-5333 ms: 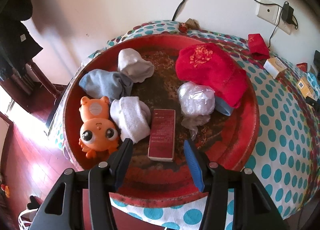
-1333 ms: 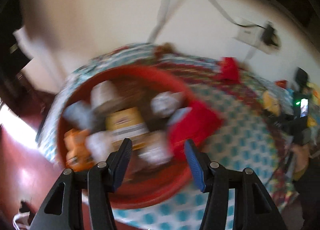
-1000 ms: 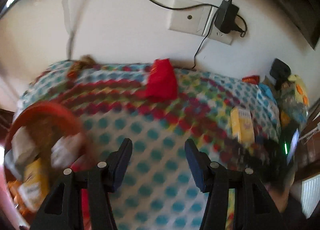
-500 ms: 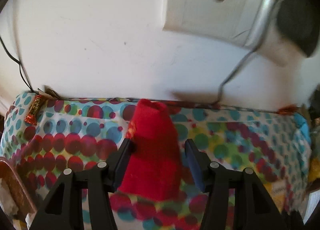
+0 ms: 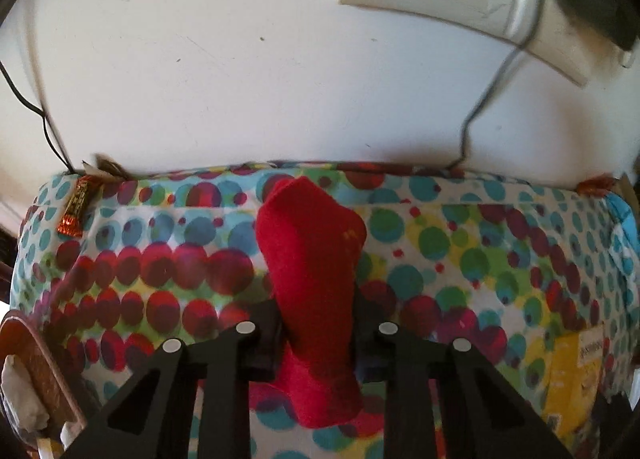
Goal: Organize objects
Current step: 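Grasp the red sock on the bedspread with the left gripper, then carry the red sock into the red tray and open the left gripper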
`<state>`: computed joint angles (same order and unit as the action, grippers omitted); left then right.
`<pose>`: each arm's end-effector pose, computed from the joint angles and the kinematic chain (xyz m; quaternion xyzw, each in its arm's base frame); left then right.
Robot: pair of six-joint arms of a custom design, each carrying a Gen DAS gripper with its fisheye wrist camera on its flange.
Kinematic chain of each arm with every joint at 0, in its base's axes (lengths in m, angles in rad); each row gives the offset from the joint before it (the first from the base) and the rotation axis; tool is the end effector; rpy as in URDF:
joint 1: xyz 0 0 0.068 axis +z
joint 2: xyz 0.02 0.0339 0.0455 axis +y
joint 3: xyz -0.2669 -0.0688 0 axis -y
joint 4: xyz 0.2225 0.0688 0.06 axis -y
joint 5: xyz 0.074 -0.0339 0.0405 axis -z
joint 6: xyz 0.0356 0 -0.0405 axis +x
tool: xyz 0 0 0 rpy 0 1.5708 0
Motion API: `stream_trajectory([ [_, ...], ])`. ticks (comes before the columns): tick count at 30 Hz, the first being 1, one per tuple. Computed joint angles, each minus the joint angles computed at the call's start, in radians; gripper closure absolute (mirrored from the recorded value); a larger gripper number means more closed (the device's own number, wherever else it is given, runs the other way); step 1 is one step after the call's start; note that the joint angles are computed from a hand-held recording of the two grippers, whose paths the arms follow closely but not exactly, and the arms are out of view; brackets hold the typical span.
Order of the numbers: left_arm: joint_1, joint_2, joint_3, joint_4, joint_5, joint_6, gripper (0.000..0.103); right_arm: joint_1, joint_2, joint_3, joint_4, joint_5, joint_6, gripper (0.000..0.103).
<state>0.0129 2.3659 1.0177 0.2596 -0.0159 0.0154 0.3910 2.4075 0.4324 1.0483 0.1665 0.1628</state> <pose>0.3690 0.0053 -0.0005 -0.0007 0.9710 0.0111 0.2386 0.2346 0.0903 -0.0231 -0.0815 0.9422 0.0103 0.3249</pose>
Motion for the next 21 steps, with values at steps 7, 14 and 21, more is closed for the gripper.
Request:
stream_trajectory([
  [7, -0.026, -0.115, -0.17, 0.056, -0.03, -0.005, 0.079, -0.016, 0.004, 0.007, -0.001, -0.01, -0.016, 0.047],
  [14, -0.077, -0.215, -0.27, 0.064, -0.057, -0.02, 0.079, -0.023, 0.003, 0.005, 0.0, -0.016, -0.022, 0.047],
  [21, -0.101, -0.305, -0.363, 0.066, -0.067, -0.033, 0.079, -0.028, 0.003, 0.003, 0.004, -0.022, -0.029, 0.047],
])
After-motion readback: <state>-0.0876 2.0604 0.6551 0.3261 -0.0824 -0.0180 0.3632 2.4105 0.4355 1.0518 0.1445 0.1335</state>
